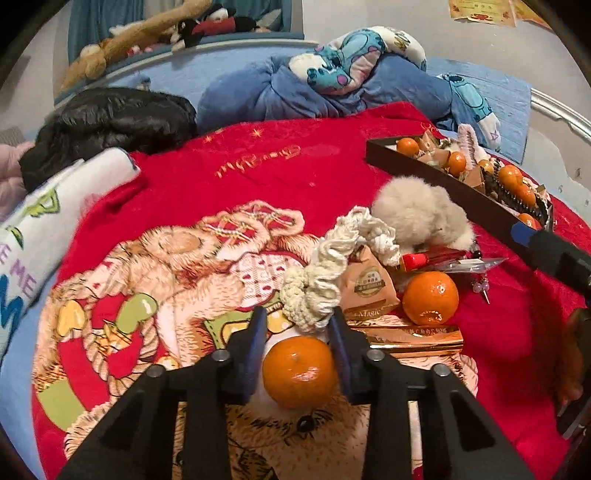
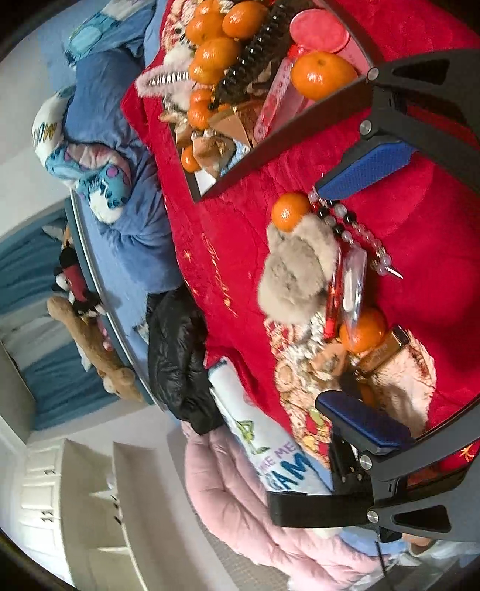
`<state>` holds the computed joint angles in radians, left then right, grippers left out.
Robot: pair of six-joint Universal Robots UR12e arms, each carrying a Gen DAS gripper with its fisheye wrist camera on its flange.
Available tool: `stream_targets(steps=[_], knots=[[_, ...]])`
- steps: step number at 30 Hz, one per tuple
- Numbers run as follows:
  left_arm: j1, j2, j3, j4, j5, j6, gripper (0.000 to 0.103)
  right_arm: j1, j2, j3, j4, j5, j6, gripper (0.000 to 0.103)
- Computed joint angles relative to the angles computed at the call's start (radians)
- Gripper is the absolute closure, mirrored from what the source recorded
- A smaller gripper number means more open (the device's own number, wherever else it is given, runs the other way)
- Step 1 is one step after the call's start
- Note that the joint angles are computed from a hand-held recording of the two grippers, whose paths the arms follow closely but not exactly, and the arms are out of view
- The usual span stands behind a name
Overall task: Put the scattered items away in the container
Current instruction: 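Grasp another mandarin orange with the left gripper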
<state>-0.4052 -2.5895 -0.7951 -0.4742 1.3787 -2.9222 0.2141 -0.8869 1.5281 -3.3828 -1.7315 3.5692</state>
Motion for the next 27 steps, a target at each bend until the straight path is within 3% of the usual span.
stream_targets(steps=[5, 7, 12, 20, 22, 24, 25, 27], knots=[[0.009, 0.013, -0.033, 0.078, 0.004, -0.064, 0.086, 0.003, 0.002, -0.018, 0.076, 0.005, -0.018, 0.002], [0.015, 0.014, -0.038, 0.089, -0.014, -0.091, 0.086, 0.004, 0.003, -0.022, 0.092, 0.006, -0.026, 0.005], [0.021, 0.012, -0.043, 0.116, -0.029, -0.115, 0.093, 0.004, 0.007, -0.044, 0.17, 0.018, -0.051, 0.022], [0.029, 0.022, -0.064, 0.126, -0.077, -0.132, 0.097, 0.001, 0.008, -0.053, 0.217, 0.026, -0.047, 0.036], [0.033, 0.025, -0.066, 0.105, -0.108, -0.132, 0.097, -0.001, 0.008, -0.052, 0.22, 0.033, -0.04, 0.037], [0.03, 0.034, -0.08, 0.111, -0.092, -0.132, 0.097, -0.002, 0.007, -0.05, 0.215, 0.036, -0.038, 0.037], [0.028, 0.038, -0.083, 0.109, -0.082, -0.13, 0.094, -0.003, 0.007, -0.048, 0.212, 0.038, -0.038, 0.037], [0.023, 0.044, -0.089, 0.093, -0.049, -0.118, 0.078, -0.005, 0.006, -0.045, 0.207, 0.046, -0.036, 0.037]])
